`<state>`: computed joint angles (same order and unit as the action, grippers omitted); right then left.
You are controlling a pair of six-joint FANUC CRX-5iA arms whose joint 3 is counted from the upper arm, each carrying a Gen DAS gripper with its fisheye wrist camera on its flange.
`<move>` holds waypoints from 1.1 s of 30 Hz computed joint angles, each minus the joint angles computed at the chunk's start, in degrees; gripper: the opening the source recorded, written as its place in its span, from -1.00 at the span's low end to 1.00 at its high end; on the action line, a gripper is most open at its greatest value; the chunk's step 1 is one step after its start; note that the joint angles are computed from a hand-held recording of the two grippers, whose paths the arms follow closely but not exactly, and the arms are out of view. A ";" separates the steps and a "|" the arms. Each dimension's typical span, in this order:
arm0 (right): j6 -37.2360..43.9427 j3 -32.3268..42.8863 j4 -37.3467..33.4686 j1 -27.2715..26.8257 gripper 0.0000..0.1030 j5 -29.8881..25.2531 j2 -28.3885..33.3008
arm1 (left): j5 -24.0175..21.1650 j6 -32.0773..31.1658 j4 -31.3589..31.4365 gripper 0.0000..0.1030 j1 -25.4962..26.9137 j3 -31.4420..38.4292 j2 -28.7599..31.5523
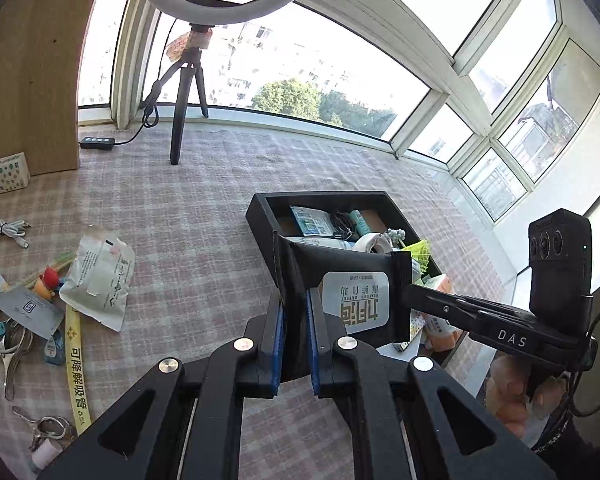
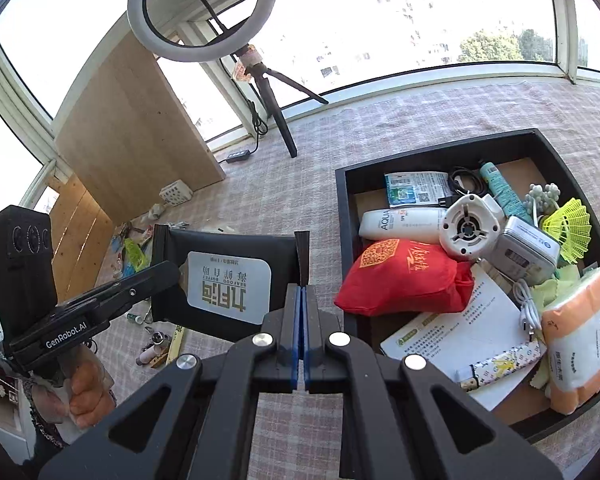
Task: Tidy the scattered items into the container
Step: 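Carry the wet-wipes pack into the black tray and open both grippers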
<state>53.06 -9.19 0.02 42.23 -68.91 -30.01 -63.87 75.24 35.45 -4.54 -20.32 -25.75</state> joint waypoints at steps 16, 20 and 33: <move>13.39 4.18 -2.24 -28.16 -0.84 -5.07 0.05 | 6.29 16.31 -14.23 -0.08 -24.72 19.40 18.88; 12.22 3.45 0.53 -28.68 -0.30 -3.48 -0.59 | 5.95 17.60 -15.35 -0.08 -24.08 19.22 18.47; 12.71 3.84 -1.20 -21.71 -0.30 -1.25 1.02 | 3.11 20.93 -19.17 -0.08 -16.89 15.38 11.53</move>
